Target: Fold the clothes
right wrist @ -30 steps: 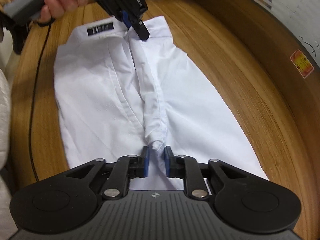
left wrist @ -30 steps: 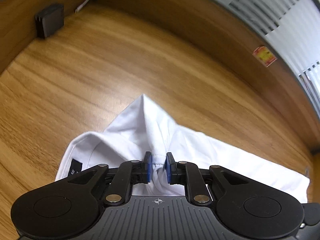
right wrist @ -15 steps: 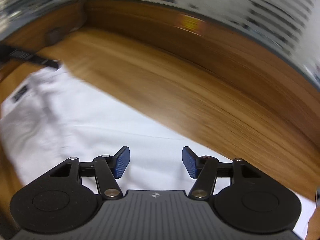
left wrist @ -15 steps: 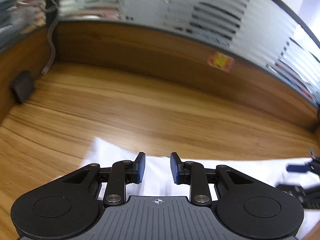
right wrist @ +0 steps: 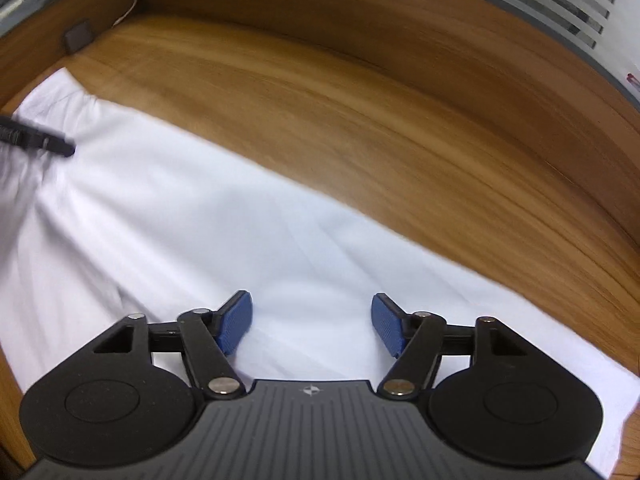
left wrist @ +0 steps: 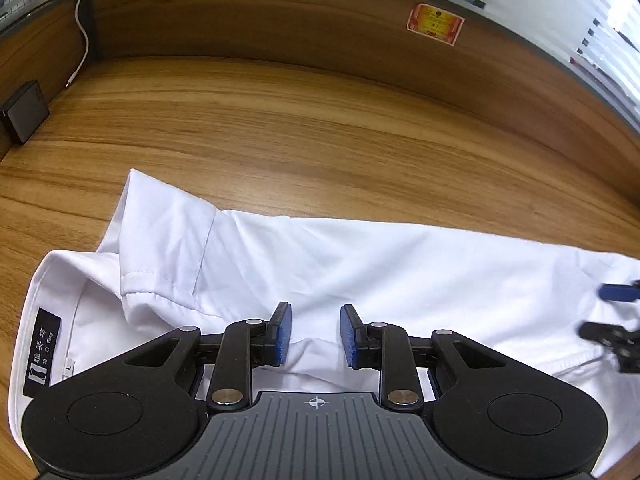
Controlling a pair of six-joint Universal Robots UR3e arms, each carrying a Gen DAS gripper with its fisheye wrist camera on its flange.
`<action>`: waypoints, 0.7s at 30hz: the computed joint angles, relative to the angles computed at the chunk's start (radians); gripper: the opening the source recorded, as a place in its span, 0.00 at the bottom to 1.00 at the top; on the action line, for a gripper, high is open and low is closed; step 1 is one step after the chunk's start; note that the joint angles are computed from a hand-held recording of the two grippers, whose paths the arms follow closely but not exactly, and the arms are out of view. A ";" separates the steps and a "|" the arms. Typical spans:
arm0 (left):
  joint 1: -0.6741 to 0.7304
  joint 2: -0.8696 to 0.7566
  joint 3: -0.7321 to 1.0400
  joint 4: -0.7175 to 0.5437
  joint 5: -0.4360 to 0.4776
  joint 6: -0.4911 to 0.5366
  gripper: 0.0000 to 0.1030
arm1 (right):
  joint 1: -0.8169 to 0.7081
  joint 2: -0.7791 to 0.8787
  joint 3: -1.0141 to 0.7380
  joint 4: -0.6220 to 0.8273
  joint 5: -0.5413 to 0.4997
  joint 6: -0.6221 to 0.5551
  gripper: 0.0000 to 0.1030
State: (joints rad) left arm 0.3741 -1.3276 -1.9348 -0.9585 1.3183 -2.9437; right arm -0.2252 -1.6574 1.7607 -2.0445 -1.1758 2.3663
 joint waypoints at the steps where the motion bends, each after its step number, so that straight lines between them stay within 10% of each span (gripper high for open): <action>1: -0.003 0.003 -0.003 0.003 0.006 -0.005 0.28 | -0.049 -0.033 0.027 0.027 0.022 -0.054 0.72; 21: -0.103 0.121 0.021 -0.057 0.132 -0.252 0.39 | -0.709 -0.168 -0.123 0.648 0.051 -0.728 0.73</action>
